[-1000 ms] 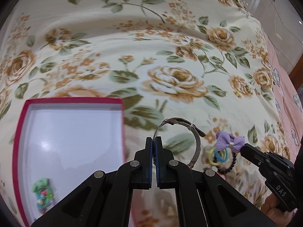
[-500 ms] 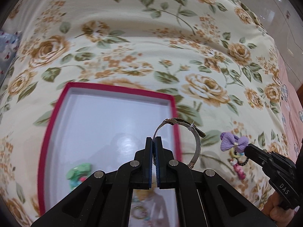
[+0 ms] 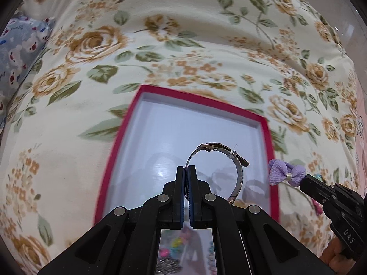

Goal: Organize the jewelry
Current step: 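Carry the watch and bow clip with both grippers over the box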

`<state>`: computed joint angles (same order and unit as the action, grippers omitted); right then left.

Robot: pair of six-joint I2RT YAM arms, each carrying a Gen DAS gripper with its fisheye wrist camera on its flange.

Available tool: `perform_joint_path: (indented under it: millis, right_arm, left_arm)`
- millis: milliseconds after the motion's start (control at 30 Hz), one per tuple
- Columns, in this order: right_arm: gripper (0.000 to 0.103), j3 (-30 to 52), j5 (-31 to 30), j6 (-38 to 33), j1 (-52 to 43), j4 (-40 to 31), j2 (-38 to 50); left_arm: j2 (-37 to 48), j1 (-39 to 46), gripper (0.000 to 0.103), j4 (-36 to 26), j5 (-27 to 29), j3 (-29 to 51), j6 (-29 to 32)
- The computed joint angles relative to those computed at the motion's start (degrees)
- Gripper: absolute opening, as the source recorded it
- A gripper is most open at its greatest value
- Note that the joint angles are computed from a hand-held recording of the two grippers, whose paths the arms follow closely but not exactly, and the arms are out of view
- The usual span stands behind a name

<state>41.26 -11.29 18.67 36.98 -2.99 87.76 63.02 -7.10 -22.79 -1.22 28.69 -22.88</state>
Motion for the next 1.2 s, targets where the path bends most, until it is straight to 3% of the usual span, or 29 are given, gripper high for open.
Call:
perform_joint_path:
  millis: [533,1200]
  right_arm:
    - [0.001,7.28,-0.25,-0.56,2.47,0.38,12.48]
    - [0.008,6.22,-3.32,1.26,1.07,-0.52,11.73]
  left_arm:
    - [15.75,7.39,0.001,10.97,2.17,1.53,3.50]
    - [16.87,6.26,0.006,10.65,0.49,2.62,2.42]
